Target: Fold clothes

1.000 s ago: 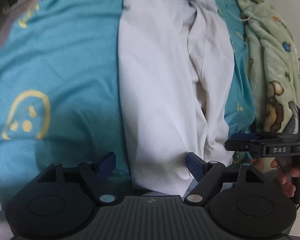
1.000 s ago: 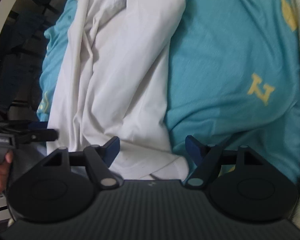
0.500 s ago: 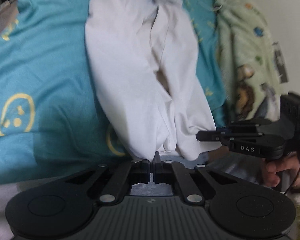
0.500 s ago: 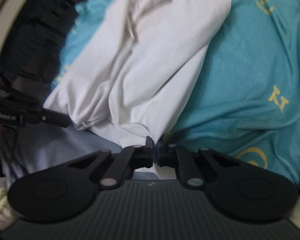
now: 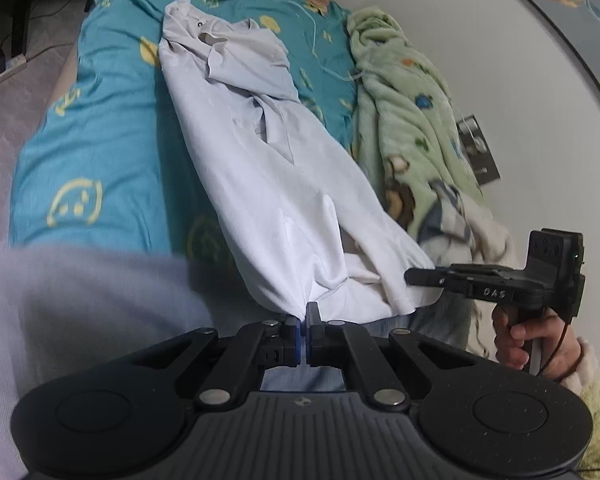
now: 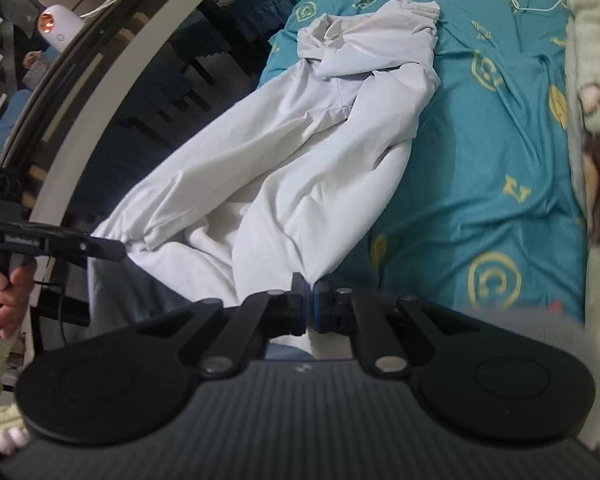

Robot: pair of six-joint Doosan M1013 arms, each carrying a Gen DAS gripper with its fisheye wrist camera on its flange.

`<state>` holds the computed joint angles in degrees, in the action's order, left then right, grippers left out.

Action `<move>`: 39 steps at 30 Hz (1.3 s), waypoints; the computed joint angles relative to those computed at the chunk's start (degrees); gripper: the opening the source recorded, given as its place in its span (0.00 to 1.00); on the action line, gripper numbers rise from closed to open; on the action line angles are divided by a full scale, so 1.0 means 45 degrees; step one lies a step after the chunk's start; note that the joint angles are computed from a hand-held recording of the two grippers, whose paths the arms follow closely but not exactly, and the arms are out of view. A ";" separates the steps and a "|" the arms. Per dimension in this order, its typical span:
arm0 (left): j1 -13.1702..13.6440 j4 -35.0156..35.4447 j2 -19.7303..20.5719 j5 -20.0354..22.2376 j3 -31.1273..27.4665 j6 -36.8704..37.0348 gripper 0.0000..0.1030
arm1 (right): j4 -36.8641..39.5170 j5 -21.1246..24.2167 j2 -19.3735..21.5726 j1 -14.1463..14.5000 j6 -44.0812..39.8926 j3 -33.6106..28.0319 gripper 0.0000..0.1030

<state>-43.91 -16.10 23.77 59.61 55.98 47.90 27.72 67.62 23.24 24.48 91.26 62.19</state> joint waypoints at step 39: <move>0.2393 0.3305 0.7479 0.1350 -0.8995 -0.0106 0.03 | -0.1643 0.1277 0.8886 -0.0601 0.3071 -1.1664 0.07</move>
